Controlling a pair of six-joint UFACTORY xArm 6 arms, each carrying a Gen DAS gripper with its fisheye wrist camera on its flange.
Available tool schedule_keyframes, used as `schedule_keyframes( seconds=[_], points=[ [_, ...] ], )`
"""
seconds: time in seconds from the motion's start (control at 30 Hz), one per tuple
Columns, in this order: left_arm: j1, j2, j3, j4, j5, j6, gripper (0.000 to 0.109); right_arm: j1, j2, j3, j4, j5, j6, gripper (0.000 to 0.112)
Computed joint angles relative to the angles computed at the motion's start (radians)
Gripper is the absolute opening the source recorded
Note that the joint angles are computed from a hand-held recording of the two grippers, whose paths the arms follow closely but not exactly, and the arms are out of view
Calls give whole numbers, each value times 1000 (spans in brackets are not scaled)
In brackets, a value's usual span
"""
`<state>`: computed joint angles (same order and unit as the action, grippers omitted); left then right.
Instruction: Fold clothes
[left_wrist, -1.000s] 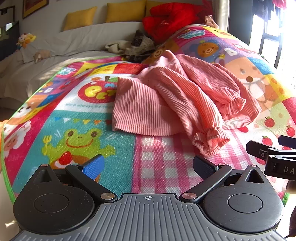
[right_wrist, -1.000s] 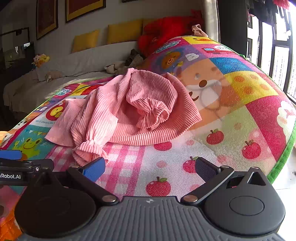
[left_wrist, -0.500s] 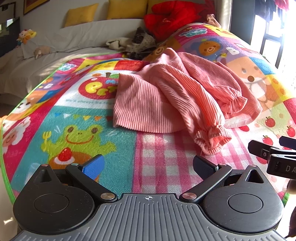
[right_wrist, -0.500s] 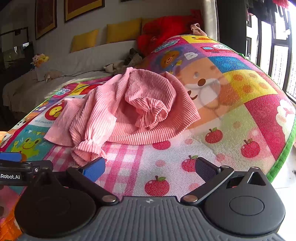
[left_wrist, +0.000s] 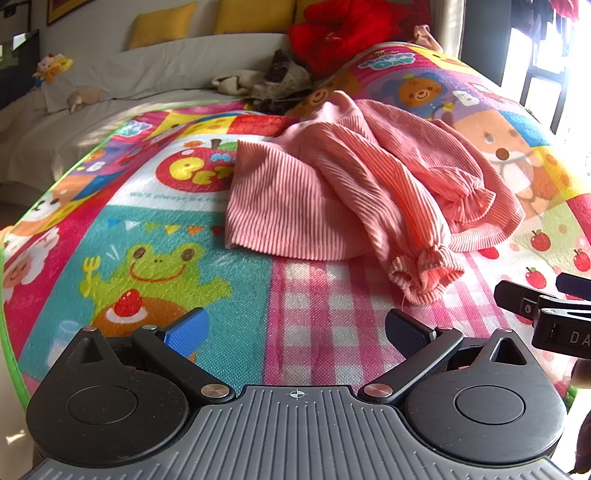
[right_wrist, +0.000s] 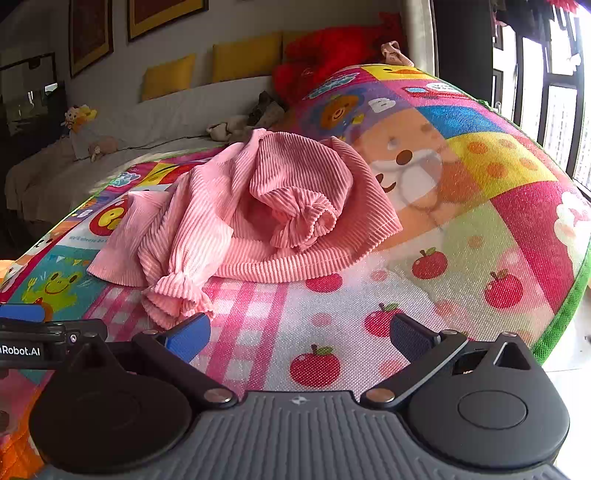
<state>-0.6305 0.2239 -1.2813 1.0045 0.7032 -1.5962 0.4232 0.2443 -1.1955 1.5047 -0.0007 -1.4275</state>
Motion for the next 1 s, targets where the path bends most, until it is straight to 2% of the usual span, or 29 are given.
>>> schedule_keyframes(
  seconds=[0.67,0.87,1.0],
  points=[
    [8,-6,7,-3,-16,5,103,-1,1,6,-42,2,40,103],
    [49,-5,-15,-27,-69,71,103,-19,12,-12,-211,63,174,103],
    [116,23,-51,-123,-194,195,103,-49,71,-97,-408,127,353,103]
  ],
)
